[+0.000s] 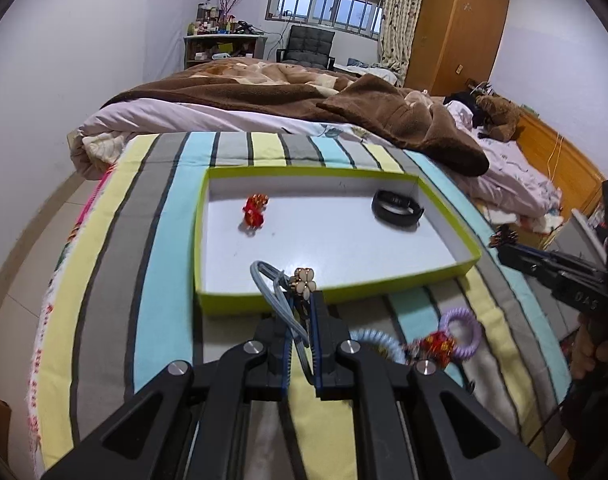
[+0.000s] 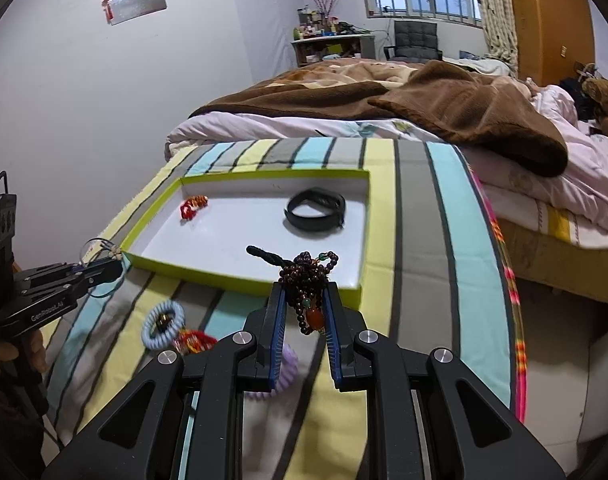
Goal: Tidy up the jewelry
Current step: 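Carry the grey hair tie with the left gripper while the right carries the bracelet into the tray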
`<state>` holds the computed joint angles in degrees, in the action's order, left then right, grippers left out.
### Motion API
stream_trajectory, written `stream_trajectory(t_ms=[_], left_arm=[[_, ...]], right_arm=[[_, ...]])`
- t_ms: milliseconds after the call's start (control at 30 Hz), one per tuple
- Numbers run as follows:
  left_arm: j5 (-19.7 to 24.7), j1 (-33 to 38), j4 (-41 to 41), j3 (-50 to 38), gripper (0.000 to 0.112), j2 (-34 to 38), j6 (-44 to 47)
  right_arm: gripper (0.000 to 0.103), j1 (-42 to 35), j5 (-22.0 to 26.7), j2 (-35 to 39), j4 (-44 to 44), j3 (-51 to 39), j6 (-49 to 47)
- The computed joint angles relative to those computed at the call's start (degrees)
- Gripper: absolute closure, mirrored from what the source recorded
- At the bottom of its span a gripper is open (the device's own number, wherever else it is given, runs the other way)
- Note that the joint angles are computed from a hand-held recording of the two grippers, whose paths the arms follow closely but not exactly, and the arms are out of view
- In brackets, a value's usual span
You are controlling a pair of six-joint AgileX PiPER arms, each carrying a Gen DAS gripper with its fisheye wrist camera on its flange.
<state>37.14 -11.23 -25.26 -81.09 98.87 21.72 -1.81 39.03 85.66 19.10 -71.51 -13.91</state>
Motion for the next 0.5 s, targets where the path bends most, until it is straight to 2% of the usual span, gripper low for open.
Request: stream_trajectory(t_ms=[300, 500], left_arm=[[3.63, -0.1, 3.0, -10.9, 0.104, 8.2, -3.14], [6.38, -0.03, 2.98, -18.23, 0.104, 13.61, -3.65]], right_arm=[[0.084, 3.76, 2.67, 10.8, -6.0, -13.45, 3.01], [0.084, 5.4, 6.09, 19.33, -7.42, -24.07, 4.03]])
